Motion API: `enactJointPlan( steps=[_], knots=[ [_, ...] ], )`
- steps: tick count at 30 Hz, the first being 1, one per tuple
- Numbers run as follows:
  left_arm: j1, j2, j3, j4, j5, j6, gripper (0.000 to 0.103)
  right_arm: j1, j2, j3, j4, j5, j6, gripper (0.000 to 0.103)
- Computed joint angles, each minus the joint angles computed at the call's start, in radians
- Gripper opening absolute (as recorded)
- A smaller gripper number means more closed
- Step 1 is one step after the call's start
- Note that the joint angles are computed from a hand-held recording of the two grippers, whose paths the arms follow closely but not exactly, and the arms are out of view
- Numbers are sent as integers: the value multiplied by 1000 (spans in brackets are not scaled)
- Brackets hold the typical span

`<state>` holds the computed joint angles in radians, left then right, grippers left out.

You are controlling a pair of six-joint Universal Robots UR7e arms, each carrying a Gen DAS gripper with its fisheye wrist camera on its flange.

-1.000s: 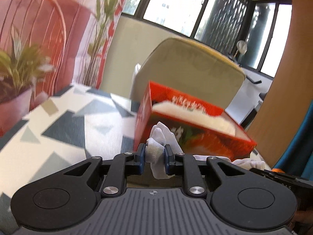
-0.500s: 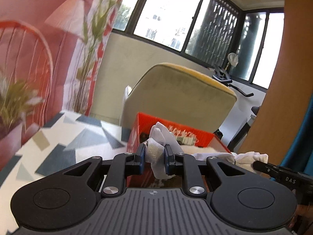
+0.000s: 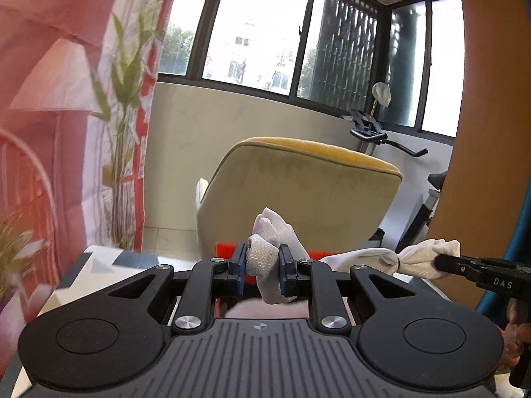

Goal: Organize soft objects
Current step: 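Lift the white sock with both tools and carry it over the red box, then lower the white sock into the red box and open both tools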

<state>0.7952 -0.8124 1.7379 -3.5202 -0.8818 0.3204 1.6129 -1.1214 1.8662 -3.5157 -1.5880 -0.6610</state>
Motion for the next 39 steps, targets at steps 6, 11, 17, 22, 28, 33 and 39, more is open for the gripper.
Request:
enactJointPlan(
  steps=[6,11,17,22,28,33,39],
  knots=[
    [39,115,-199,115,21,28,20,9,98,-186,93,-59,-25,14],
    [69,182,-326,291,48,-8,20,1,183,-325,204,-124,19,14],
    [95,214,-386,463,64,-19,20,-2,252,-394,279,-209,-5,13],
    [110,210,-411,549,58,-112,20,-6,281,-409,285,-246,46,13],
    [110,213,-422,578,66,-112,20,-10,284,-409,293,-259,54,13],
    [107,197,-422,605,31,-103,31,-10,275,-387,258,-265,64,21],
    [93,154,-370,544,14,-84,98,-16,248,-318,139,-238,40,36]
  ],
)
